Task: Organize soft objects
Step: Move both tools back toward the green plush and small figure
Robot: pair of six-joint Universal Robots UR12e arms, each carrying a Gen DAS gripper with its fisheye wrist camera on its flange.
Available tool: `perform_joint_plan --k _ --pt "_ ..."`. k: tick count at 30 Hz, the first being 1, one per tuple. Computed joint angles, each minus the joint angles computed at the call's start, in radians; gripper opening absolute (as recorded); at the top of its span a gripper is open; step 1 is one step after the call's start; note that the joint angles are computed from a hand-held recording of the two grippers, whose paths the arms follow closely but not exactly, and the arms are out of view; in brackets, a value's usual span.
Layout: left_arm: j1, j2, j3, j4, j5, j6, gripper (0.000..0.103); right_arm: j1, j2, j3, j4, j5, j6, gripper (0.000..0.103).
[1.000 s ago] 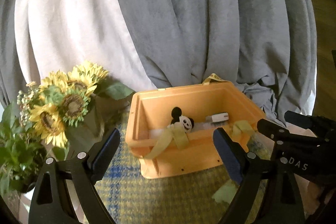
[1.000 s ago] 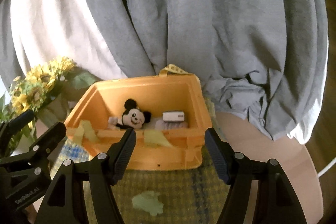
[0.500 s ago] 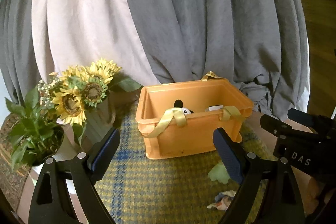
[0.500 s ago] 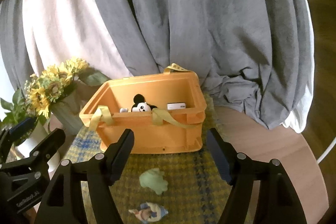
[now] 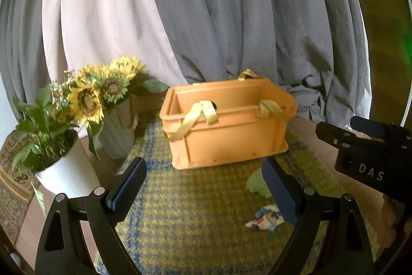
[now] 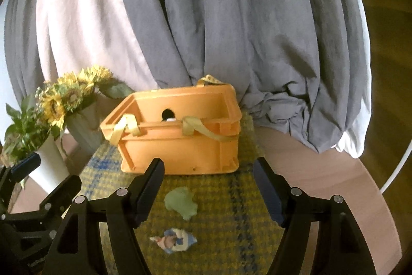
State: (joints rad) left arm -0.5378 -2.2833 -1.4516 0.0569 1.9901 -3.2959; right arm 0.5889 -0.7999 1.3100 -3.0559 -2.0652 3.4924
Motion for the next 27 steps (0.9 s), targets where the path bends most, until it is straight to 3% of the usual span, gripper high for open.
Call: perform_joint_plan --k 8,14,27 --pt "-0.025 -0.02 0.007 -0.04 0.044 -0.027 0.092 -0.016 0.002 0.031 -0.031 0.072 -0.08 0.072" --pt "-0.044 -0.043 0.021 -0.072 0.061 -0.039 0.092 -0.037 0.009 0.041 -0.048 0.162 -0.189 0.072" --pt "-0.056 -0.09 0.077 -0.185 0.019 -0.059 0.089 -0.078 0.039 0.026 -0.005 0.347 -0.336 0.072"
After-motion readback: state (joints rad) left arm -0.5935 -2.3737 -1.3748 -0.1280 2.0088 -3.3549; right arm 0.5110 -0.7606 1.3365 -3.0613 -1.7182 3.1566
